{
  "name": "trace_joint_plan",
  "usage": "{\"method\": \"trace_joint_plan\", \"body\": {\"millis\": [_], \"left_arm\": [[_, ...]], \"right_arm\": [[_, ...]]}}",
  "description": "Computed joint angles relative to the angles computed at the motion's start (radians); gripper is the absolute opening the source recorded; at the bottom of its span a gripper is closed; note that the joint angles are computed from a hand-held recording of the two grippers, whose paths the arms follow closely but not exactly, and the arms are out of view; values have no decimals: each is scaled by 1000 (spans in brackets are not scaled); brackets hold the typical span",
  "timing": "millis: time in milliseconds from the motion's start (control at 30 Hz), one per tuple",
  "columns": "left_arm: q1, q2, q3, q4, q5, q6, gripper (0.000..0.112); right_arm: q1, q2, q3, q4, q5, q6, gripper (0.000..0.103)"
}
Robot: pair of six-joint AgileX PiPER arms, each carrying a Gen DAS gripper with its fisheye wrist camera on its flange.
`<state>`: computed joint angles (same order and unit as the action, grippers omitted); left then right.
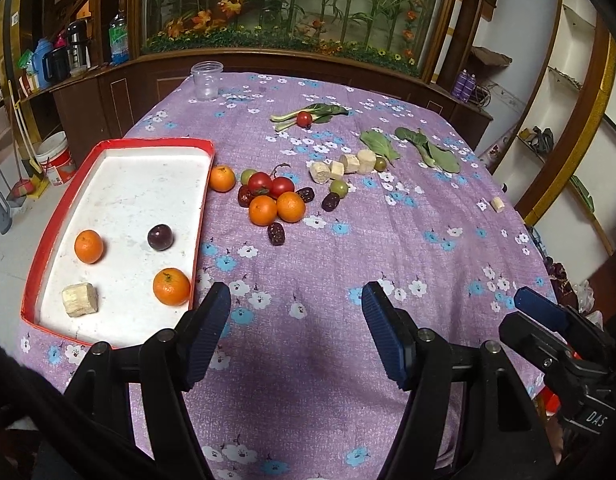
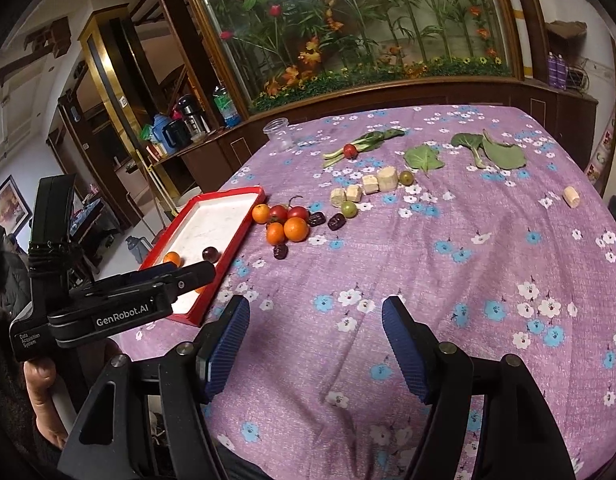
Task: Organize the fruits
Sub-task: 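Lift both tools out of the tray back over the table, then grasp the orange beside the red tomatoes with the left tool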
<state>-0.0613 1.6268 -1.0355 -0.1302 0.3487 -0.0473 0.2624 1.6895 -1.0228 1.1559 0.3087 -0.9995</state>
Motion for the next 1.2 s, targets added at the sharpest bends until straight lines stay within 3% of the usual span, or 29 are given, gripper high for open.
{"method": "trace_joint_plan", "body": {"millis": [367,700,1200], "left_arm": [[-6,92,-84,-24,15,25,67],[35,257,-261,-106,64,96,67],[73,524,-598,-27,197,-10,48]], "right_arm": [[-36,69,-52,-21,19,17,71],[-63,184,-159,-112,40,109,71],[-63,347,-350,-263,88,244,71]]}}
